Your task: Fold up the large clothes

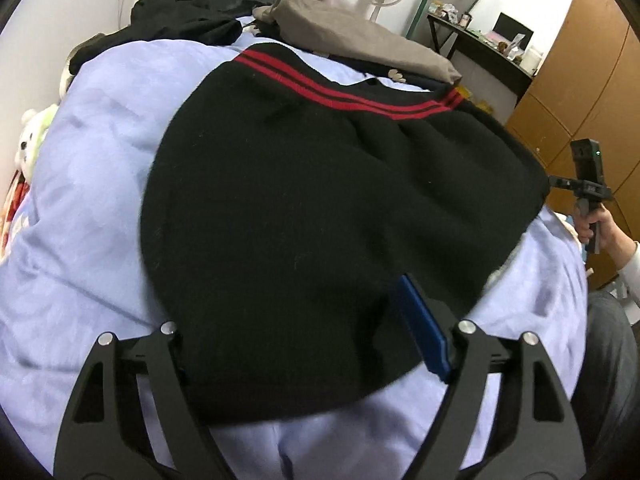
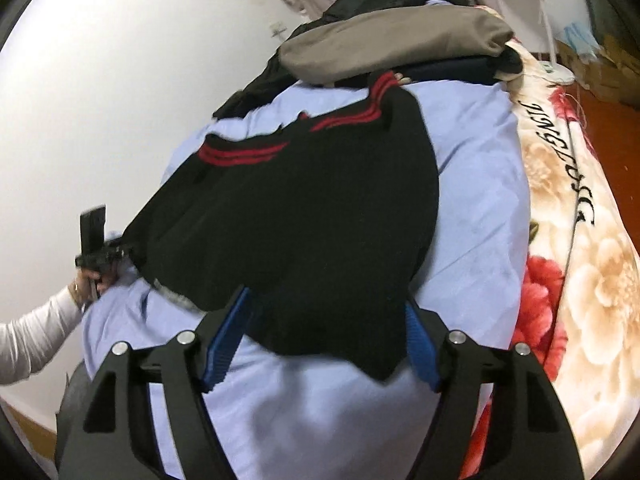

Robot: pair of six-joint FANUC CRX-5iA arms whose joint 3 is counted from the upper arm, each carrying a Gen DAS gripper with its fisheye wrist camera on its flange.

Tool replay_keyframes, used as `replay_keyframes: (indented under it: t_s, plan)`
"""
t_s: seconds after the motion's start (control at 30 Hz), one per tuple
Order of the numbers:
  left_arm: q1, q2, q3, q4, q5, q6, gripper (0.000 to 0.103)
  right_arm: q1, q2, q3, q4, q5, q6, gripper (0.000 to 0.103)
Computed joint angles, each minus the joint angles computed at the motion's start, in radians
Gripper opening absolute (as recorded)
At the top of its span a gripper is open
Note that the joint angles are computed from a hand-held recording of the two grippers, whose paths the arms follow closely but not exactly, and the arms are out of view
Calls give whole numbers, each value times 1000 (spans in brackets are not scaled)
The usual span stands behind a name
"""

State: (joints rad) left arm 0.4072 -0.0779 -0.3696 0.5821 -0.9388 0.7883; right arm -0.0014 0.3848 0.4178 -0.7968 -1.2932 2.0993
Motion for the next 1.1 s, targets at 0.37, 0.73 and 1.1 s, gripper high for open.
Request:
replay_keyframes:
  t_s: [0.37,0.73,1.1]
  plan:
    - [9,-41,-46,54,64,45,39,9,12,66,-78,-159,18,77]
    - [-30,4,38,-63,48,182,24,51,62,90,-46,-113,-86,59]
    - [-56,18,111,-138,1,290,12,74,36,63,48,-55,-215,26]
